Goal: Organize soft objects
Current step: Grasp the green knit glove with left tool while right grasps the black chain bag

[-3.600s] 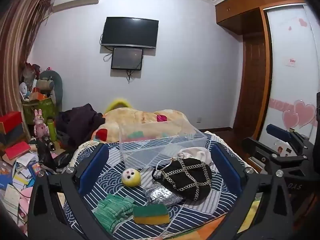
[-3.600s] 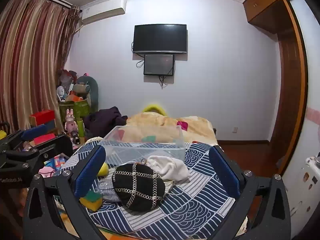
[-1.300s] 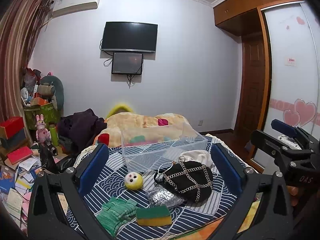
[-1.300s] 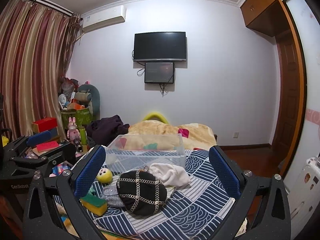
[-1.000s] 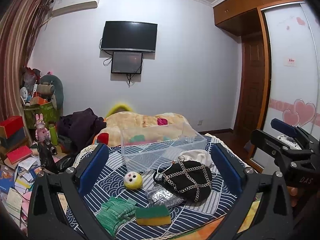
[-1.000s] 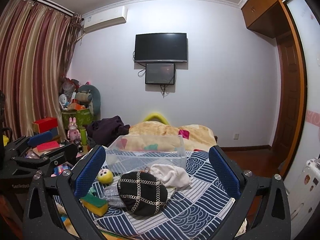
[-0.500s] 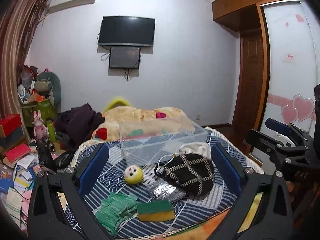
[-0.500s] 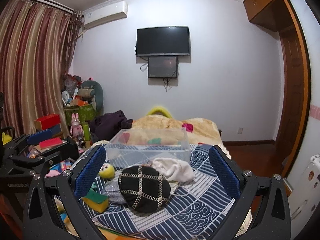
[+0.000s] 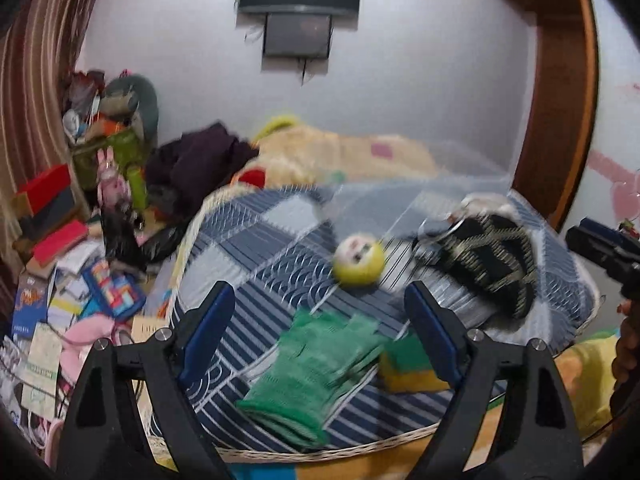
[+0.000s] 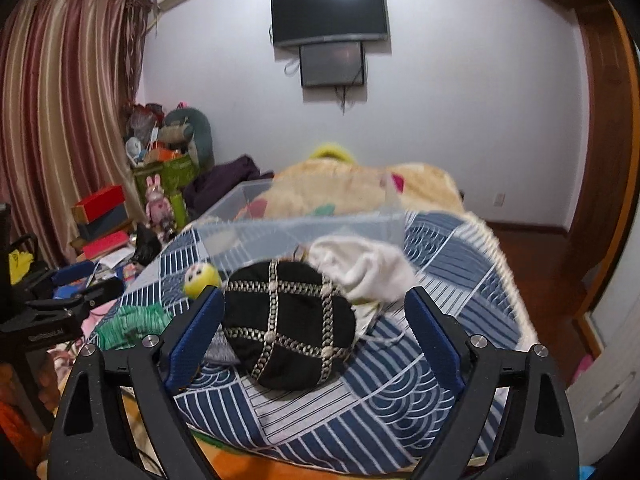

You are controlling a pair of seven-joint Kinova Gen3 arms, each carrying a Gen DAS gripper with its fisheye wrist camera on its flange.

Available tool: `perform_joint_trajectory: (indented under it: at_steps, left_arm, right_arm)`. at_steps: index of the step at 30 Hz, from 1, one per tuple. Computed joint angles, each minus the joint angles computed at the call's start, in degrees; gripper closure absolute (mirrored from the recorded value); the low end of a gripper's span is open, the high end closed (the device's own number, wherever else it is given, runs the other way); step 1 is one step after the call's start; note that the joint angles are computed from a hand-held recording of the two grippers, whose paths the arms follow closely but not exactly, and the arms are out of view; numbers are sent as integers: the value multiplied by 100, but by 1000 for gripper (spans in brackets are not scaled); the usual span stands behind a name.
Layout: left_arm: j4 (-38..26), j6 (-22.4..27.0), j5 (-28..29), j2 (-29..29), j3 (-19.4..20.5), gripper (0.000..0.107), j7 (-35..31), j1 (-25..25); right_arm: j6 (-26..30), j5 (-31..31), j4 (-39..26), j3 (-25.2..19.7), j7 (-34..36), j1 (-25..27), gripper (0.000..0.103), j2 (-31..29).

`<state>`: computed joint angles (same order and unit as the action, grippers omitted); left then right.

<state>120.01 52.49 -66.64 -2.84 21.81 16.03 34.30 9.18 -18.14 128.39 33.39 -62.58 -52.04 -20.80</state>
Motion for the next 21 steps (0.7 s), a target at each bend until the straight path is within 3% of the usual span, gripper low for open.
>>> perform_joint_trajectory:
  at_steps: [6,7,10,13,18,21]
  left_arm:
    - [85,-819,557,166,-352,28,-436,-306]
    - [108,-967,629,180,-402,32,-514,-352]
    - [196,-1409,718,164,-488,46,-676,-465]
    - [229,-1525,636,165,-451,60,-697,-475]
    - [177,-1257,437,196,-354,72,-558,-351]
    - [178,-1417,528,88,-398,77,-660,-386]
  right_arm:
    - [316,-361,-211,454,321,-428,15,424]
    - [360,-437,-243,476,396,-429,21,487]
    - [557,-751,-410,686,659,-553,25,773]
    - [833,-1332,-515,1237,1240,-940,28,873]
    - [677,-1586,-420,932,1417,-516,32,773]
    - [778,-1812,-549,971,1662,-392,32,836]
